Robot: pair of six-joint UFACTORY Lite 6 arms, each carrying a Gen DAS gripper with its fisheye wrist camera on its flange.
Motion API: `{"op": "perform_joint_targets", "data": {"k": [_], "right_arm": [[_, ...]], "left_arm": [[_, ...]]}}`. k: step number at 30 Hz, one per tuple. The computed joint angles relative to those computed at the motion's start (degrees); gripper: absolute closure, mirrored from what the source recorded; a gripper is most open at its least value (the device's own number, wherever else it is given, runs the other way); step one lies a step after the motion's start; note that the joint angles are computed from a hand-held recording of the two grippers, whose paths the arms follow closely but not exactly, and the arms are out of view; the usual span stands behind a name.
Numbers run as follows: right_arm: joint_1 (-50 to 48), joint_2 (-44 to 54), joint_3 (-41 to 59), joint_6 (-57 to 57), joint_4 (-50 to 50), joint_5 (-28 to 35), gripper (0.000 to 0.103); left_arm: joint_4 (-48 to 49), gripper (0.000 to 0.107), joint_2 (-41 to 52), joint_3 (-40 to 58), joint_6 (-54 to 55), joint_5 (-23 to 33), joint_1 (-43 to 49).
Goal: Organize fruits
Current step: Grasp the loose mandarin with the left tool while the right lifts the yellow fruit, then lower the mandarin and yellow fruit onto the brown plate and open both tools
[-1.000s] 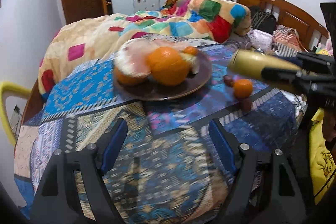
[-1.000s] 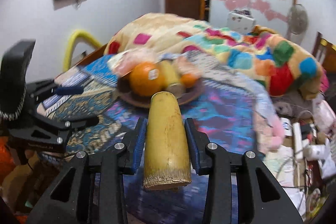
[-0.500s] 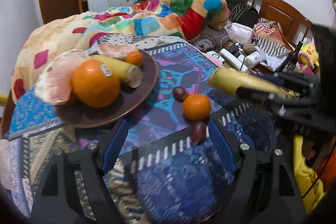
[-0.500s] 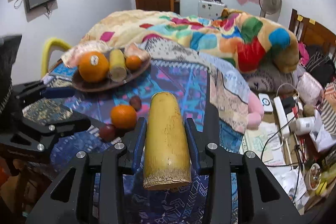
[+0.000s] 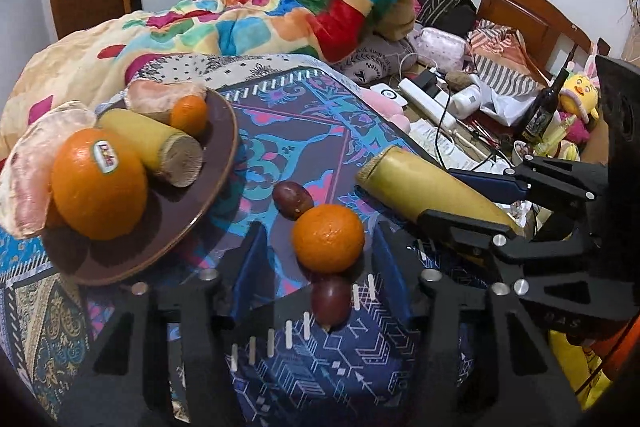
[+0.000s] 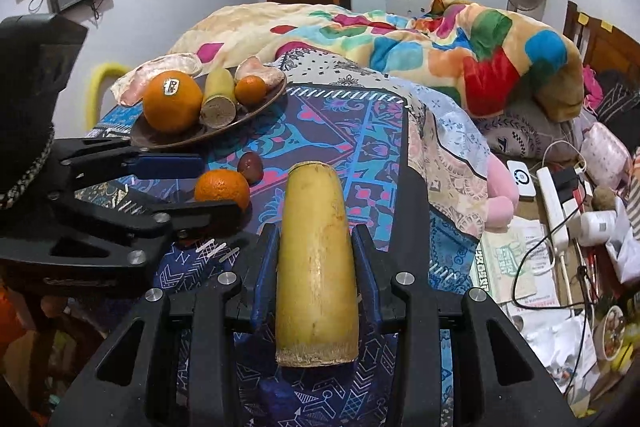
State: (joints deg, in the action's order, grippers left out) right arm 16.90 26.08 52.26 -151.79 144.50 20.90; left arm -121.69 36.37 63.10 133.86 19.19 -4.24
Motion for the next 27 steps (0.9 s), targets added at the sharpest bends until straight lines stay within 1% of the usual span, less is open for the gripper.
{"op": "perform_joint_targets", "data": {"k": [3, 4, 5, 7, 10, 14, 18, 21, 25, 27], "right_arm": [[0.54, 1.25, 0.68, -2.05, 2.05, -0.48, 0.068], [0.45, 1.81, 1.11, -1.49, 1.5, -0.53, 0.069], [0.28, 2.15, 1.24, -0.71, 0.82, -0.24, 0.069], [0.01, 2.22, 1.09, -0.29, 0.67, 0.47, 0.069], [0.61, 1.72, 0.83, -1.89, 3.07, 0.24, 0.069], [1.5, -0.1, 0.14, -3.06, 5.47, 0.88, 0.069], [2.8, -2.65, 0.72, -2.88, 6.51, 0.65, 0.069], [4.35, -3.53, 2.35, -4.01, 8.56, 0.17, 0.069], [6.29, -2.52, 6.46, -4.24, 9.65, -0.53, 0.069], [7.43, -0.63, 10.05, -3.77, 9.55, -1.47, 0.069]], "left_arm": [[2.99, 0.067, 1.27, 1.33, -3.04, -0.1, -0.07], [5.59, 0.069, 1.52, 1.64, -5.35, 0.6, 0.27], [6.19, 0.07, 1.54, 1.62, -5.8, 1.03, 0.48], [1.91, 0.07, 0.9, 0.49, -1.52, 0.96, 0.42], [0.57, 0.071, -0.43, -1.08, -0.03, 2.03, 1.14], [-1.8, 0.071, -6.13, -5.64, 3.39, 4.2, 3.77], [0.15, 0.071, -12.5, -8.43, 2.94, 5.17, 8.21], [2.15, 0.07, -15.31, -8.07, 1.68, 5.12, 11.78], [7.49, 0.07, -15.26, -4.31, -3.51, 5.01, 16.42], [9.32, 0.07, -14.36, -2.16, -5.61, 4.86, 17.86]]}}
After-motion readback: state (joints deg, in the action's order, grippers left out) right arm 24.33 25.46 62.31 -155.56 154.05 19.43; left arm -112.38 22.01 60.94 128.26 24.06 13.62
